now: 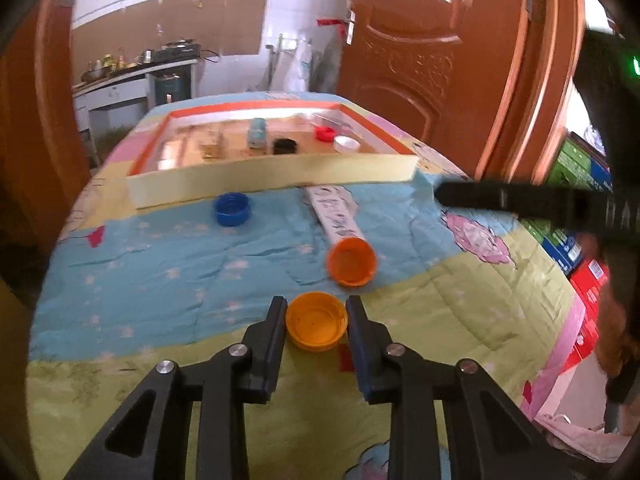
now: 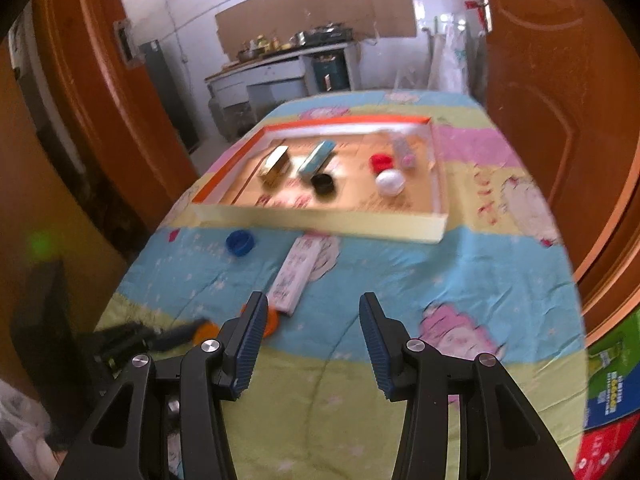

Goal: Organize rigid objects

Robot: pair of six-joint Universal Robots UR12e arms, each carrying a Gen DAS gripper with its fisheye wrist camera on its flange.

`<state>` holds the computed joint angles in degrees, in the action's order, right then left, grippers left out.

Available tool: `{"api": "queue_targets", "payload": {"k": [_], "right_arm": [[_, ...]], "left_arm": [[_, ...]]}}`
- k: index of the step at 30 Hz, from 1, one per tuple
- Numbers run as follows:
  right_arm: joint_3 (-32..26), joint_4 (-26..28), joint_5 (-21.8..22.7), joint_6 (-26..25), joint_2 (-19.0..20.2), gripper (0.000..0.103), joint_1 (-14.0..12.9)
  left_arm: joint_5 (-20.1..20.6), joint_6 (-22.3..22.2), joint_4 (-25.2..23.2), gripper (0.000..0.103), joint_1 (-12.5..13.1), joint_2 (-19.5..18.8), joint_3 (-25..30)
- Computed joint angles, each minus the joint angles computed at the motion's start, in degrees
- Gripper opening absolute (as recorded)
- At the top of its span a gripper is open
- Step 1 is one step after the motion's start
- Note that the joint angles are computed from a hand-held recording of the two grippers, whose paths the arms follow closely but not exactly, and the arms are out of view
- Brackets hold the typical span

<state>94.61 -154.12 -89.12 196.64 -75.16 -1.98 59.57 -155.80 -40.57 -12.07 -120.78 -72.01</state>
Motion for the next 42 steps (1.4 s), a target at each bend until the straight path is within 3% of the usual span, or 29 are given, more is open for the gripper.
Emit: {"api": "queue_targets", "payload": {"k": [9,17,24,29,42], "right_arm": [[-0.98,-1.16,3.70,-1.40,3.20,0.049,2.12],[-3.41,0.10,-2.38,-1.25,5.74,0.049,4.00],[-4.65,0.94,-3.96,-0.79,6.73,0.049,4.14],[-5.38,1.98,-5.64,-1.40,7.17,0.031,4.45],[-4.62,1.81,-4.47,-1.82,6.39,0.031,4.20]], "left_arm": [[1.72,-6.57,3.70,0.031,2.36,0.57,-0.18],[0.25,-6.79,3.65,0.031,3.10,0.82,-1.01],[-0.85,-7.33,3.75,0.031,3.55,0.83,-1.19],[-1.01,-7.23,2.91,0.031,3.64,0.74,-1.15],[-1.38,-7.06,3.59,0.031,3.43,0.97,-1.34]]}}
